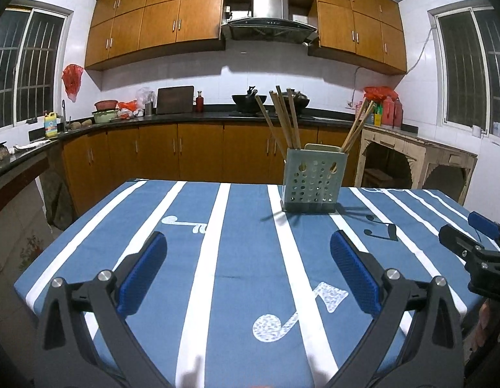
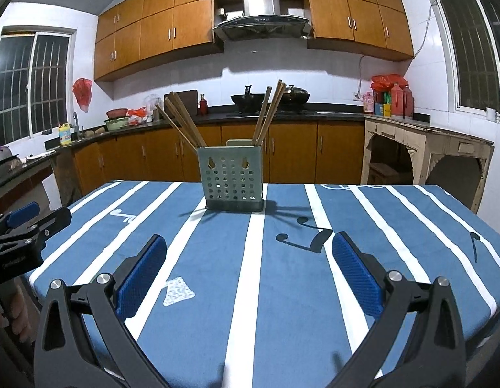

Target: Organize utensils

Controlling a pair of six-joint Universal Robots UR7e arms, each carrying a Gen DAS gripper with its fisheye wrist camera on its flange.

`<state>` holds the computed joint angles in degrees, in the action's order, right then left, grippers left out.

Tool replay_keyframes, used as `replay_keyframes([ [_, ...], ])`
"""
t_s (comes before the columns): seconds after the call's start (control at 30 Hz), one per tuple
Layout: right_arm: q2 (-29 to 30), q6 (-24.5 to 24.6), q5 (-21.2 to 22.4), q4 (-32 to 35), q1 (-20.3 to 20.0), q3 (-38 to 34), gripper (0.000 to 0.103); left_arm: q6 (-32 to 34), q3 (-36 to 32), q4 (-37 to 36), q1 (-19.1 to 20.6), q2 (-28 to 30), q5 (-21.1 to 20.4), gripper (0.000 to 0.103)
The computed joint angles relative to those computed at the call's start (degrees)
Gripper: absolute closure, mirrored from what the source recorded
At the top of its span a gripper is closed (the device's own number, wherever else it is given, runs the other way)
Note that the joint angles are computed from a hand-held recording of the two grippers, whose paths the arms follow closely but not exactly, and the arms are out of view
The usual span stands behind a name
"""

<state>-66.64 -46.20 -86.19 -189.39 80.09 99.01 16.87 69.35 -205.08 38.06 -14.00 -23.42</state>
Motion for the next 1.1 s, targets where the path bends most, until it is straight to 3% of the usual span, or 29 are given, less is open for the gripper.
replay_keyframes([
  [1.1, -0.69, 2.11, 0.57, -0.74, -0.62, 0.72, 0.002, -0.85, 0.28, -0.29, -0.04, 0.45, -1.07, 0.004],
])
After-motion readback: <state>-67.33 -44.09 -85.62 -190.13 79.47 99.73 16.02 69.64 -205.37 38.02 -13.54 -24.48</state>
